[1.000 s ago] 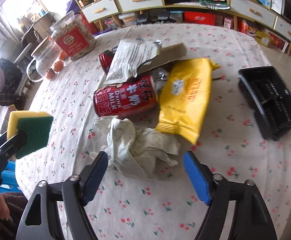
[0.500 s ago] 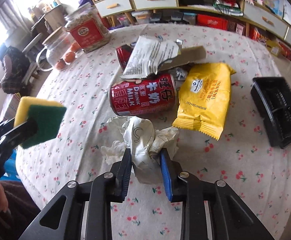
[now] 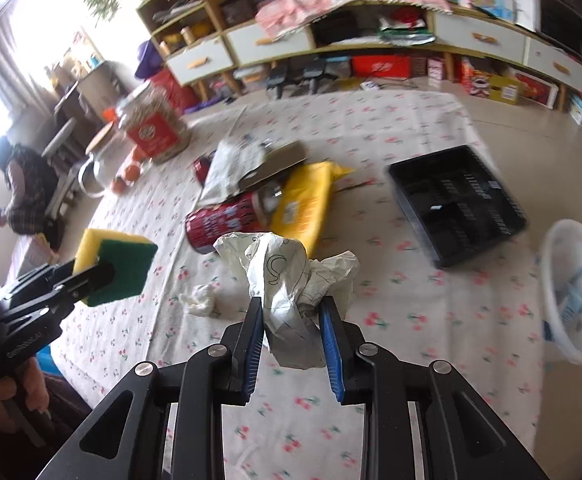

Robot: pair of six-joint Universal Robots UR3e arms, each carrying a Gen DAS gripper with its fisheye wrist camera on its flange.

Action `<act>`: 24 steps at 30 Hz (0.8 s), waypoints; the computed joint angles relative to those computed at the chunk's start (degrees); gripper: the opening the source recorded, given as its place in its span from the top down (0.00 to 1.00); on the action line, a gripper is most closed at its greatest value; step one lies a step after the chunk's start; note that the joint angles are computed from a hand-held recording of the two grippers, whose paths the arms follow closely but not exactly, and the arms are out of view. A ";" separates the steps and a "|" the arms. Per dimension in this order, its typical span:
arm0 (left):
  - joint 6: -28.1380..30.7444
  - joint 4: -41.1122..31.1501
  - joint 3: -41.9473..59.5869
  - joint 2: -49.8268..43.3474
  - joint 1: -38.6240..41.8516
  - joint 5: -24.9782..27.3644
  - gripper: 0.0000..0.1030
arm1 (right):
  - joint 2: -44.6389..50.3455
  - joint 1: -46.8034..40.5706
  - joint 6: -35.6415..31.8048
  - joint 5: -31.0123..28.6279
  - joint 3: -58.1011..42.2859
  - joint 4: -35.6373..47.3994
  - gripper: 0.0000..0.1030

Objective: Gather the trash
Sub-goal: 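Carry the sponge and tissue to the white bin and release both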

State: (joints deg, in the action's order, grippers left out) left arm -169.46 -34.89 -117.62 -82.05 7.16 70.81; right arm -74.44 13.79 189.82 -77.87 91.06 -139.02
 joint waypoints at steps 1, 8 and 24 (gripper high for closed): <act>-0.60 0.29 0.59 -0.49 -1.17 0.21 0.61 | -1.13 -0.85 0.03 0.19 1.29 -0.69 0.73; -4.69 1.23 9.45 -8.12 -11.50 4.92 0.61 | -13.07 -13.17 -1.30 2.46 15.95 -4.63 0.72; -13.77 -8.54 52.10 -39.45 -32.78 6.56 0.61 | -38.83 -52.00 -17.52 13.55 35.71 4.92 0.72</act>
State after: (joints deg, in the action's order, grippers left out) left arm -183.23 -43.43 -65.52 -121.50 -25.62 77.37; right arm -113.28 -38.21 172.30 -64.31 126.77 -134.10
